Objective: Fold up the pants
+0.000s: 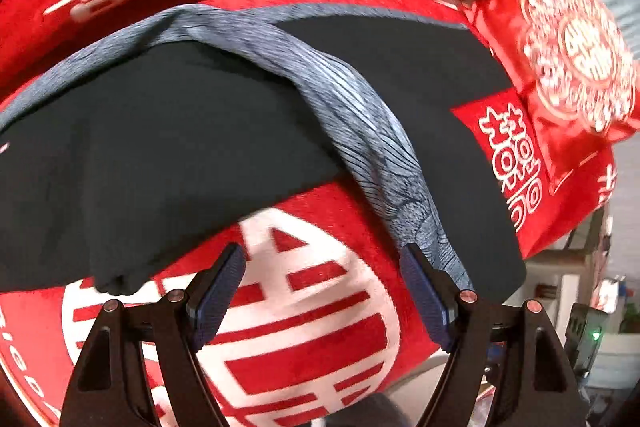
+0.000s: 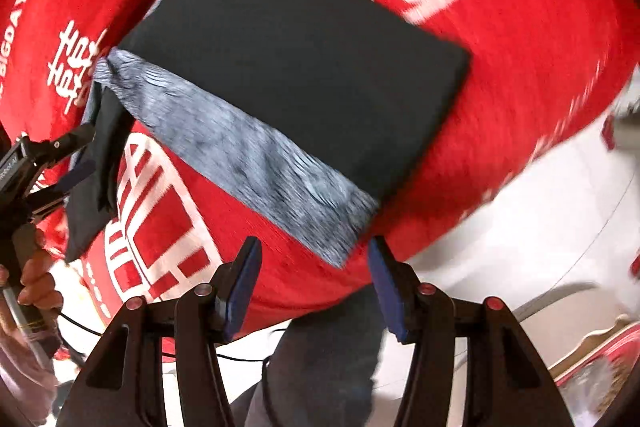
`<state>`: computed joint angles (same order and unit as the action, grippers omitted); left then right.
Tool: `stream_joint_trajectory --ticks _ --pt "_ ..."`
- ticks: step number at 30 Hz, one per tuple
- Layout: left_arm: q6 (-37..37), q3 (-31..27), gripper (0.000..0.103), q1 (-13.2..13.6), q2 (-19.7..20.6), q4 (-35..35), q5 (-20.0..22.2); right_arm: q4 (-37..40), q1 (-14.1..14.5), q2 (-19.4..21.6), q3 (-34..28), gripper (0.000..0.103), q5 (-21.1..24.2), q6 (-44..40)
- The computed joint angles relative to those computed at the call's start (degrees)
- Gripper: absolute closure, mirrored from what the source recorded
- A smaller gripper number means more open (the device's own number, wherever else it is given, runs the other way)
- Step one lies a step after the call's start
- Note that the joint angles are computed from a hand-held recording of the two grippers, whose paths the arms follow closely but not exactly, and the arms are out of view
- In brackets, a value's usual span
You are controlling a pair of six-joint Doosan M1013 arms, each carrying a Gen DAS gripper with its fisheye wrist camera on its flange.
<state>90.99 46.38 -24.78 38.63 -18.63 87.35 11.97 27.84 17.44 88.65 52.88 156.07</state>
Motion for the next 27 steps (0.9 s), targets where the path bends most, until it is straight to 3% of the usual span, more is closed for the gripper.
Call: stream_joint_trajectory --ticks 3,6,10,12,16,17,18,19,20,23,27 --pt "1.13 -0.16 0.023 -0.40 0.66 -0.87 1.11 3.10 -0.48 -0.82 2.76 0.044 -3.99 -0.57" --pt "0.78 0.35 0.023 -0.95 0.98 -1.83 1.01 9.16 -1.49 -2.86 7.39 0.044 -13.70 -4.43" --pt "-2.83 0.14 0.022 -1.33 2.13 -4.93 1.89 26.58 -3.90 -3.45 11.71 0.042 -21.21 -18.50" --pt "-2.53 0.66 0.022 -1.76 1.74 -4.41 0.33 36.30 -4.41 -4.22 14.43 0.042 -25.10 -24.07" --pt "-4.12 -0.06 0.024 -2.07 2.08 -3.32 1.07 50.01 -5.53 -4.74 17.08 0.046 -26.49 -32.47" --pt "-4.69 -0.53 0.027 -2.14 2.31 -3.28 1.58 54.36 -5.91 -4.77 17.54 0.067 -26.29 -36.07" --pt "-4.85 -0.93 0.048 -2.09 2.49 -3.71 2.04 58.84 -5.96 -5.05 18.06 0.088 -27.35 -39.67" --pt "-4.78 -1.66 0.072 -2.07 2.97 -4.75 2.97 60.33 -6.35 -5.36 17.98 0.088 -27.34 -41.14" --pt "-4.80 -2.81 0.081 -1.98 3.78 -6.46 4.76 60.84 -6.62 -5.43 17.40 0.088 -27.29 -42.49" --pt "-5.28 -5.97 0.084 -2.33 4.95 -7.30 6.38 61.57 -8.69 -5.94 15.45 0.088 -25.54 -46.91" --pt "-6.48 -13.12 0.084 -2.39 7.22 -8.39 6.79 56.09 -12.48 -5.73 10.71 0.088 -21.96 -49.24"
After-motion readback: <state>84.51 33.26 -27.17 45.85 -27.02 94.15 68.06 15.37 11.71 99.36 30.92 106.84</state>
